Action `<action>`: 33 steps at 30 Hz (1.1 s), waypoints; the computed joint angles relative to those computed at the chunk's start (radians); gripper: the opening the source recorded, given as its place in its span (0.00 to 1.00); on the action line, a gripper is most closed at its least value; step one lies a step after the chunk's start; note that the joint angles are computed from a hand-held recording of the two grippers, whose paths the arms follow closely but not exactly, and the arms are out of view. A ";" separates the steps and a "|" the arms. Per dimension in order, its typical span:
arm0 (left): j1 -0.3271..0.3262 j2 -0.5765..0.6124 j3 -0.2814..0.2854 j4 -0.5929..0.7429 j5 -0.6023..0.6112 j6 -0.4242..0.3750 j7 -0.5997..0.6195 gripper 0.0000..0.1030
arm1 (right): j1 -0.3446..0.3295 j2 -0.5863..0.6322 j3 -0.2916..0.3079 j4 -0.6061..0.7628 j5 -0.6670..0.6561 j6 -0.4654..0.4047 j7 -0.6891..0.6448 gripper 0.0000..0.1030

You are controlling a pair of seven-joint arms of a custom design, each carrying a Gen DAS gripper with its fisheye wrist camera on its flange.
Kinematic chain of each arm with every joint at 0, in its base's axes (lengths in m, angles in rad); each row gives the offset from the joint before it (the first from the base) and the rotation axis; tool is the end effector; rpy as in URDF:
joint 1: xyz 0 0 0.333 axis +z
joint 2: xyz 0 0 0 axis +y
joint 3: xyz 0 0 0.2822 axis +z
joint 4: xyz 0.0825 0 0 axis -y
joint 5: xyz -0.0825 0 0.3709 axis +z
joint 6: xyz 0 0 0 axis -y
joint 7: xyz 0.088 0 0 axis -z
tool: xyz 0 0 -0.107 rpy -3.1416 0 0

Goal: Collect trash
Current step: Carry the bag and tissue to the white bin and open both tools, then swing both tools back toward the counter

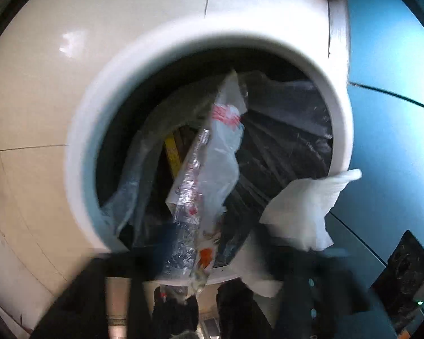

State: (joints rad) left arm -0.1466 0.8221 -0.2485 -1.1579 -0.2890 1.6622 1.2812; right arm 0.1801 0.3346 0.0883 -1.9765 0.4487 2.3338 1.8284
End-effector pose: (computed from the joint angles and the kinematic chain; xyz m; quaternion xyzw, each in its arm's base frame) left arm 0.6425 -0.2507 0.2841 0.6854 -0.6748 -0.0287 0.2720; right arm 0.5689 0.1625 0.2804 -0.5825 0.7933 0.1482 0.0967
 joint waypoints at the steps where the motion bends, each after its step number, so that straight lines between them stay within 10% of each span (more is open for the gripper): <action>1: 0.004 -0.024 0.001 -0.026 -0.002 0.021 0.002 0.97 | 0.003 -0.018 -0.002 -0.014 -0.013 -0.003 0.003 0.45; 6: -0.005 -0.165 0.028 -0.171 0.058 0.116 0.015 0.97 | 0.023 -0.059 -0.014 -0.019 -0.073 -0.018 0.036 0.60; 10: -0.050 -0.324 0.063 -0.336 0.206 0.232 0.012 0.97 | 0.065 -0.097 -0.038 -0.023 -0.233 -0.055 0.141 0.97; 15: -0.082 -0.503 0.074 -0.487 0.368 0.311 -0.007 0.97 | 0.092 -0.158 -0.044 -0.030 -0.389 -0.114 0.235 1.00; 26: -0.081 -0.706 0.043 -0.443 0.381 0.112 -0.021 0.97 | 0.104 -0.382 -0.018 0.056 -0.442 -0.384 0.303 1.00; 33: -0.092 -0.749 0.030 -0.180 0.372 -0.130 -0.053 0.97 | 0.110 -0.465 0.004 0.307 -0.475 -0.653 0.320 1.00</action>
State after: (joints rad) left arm -0.2387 0.0732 -0.2183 -1.3380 0.0829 1.5320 1.2281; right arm 0.2896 -0.1302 0.0920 -1.6697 -0.0268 1.6808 2.1482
